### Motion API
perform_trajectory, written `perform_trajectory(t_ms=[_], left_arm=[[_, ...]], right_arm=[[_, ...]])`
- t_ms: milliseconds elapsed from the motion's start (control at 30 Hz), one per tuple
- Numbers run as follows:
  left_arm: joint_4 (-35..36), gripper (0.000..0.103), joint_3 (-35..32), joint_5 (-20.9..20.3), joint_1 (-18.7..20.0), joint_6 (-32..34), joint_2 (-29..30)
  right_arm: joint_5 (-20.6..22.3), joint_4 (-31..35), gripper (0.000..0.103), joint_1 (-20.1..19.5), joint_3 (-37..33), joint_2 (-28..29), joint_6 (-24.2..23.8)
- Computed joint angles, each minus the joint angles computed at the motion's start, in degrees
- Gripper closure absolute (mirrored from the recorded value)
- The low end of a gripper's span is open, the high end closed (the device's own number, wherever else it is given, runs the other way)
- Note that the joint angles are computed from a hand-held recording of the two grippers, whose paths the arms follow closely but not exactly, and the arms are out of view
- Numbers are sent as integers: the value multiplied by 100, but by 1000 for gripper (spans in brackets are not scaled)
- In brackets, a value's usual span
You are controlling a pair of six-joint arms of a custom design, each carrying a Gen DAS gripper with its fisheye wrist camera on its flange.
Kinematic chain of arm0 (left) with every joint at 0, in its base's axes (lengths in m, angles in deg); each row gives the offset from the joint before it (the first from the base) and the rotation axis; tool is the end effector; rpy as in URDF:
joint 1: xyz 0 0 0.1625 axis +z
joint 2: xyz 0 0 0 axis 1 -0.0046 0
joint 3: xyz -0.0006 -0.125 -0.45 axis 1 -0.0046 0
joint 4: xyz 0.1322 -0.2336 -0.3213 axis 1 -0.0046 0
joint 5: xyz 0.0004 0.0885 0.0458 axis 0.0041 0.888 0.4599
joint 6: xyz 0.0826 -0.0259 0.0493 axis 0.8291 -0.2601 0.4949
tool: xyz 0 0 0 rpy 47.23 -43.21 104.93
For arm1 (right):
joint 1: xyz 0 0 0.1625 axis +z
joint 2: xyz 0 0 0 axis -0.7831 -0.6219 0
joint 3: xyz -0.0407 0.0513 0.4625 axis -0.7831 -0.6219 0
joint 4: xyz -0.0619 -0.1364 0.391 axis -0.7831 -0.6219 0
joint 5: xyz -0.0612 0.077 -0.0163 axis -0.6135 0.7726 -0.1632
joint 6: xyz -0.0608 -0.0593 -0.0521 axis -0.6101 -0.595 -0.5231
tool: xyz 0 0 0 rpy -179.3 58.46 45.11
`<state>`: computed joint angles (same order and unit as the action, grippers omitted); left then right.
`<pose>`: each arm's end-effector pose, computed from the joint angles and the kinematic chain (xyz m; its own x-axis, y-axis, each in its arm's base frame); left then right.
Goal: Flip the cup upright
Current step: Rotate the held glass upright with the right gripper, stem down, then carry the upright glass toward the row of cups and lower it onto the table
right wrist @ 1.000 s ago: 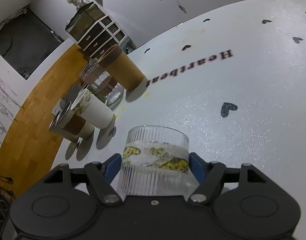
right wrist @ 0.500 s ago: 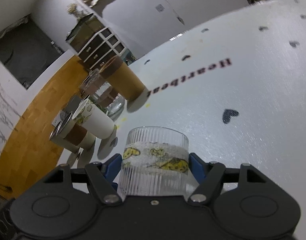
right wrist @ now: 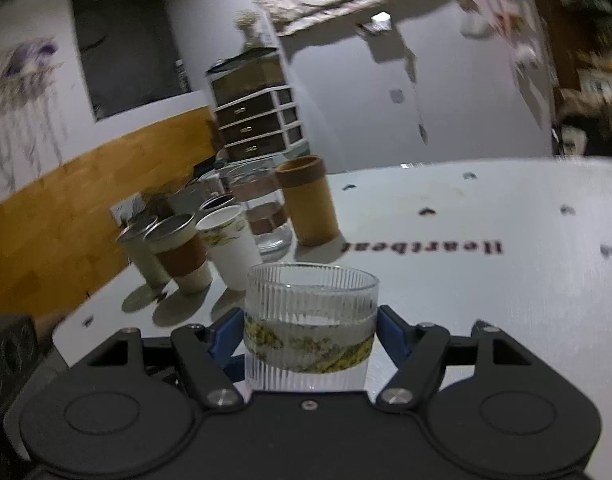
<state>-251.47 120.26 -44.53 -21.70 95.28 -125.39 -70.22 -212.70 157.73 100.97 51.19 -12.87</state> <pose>-0.1175 -0.7012 0.2376 -0.7682 0.4626 -0.4426 0.6337 0.4512 -0.6283 0.3260 -0.7205 0.1040 -0.8250 -0.3521 0.4421 -0.5651 0.5021 -0.6546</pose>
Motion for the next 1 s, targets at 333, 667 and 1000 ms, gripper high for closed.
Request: perform_trajectory(t_ms=[333,667,1000], left_arm=[[-754,29,164,-333,29,594,56],[-796,22,214,-602,47,906,38],[-433,29,-96,-460,-2,774,91]], right_arm=[[-205,-336,30,186,181,55,-797],[594,-794,28,-29,920,-347,107],[600,-2570,21,-139,1713,-589,263]])
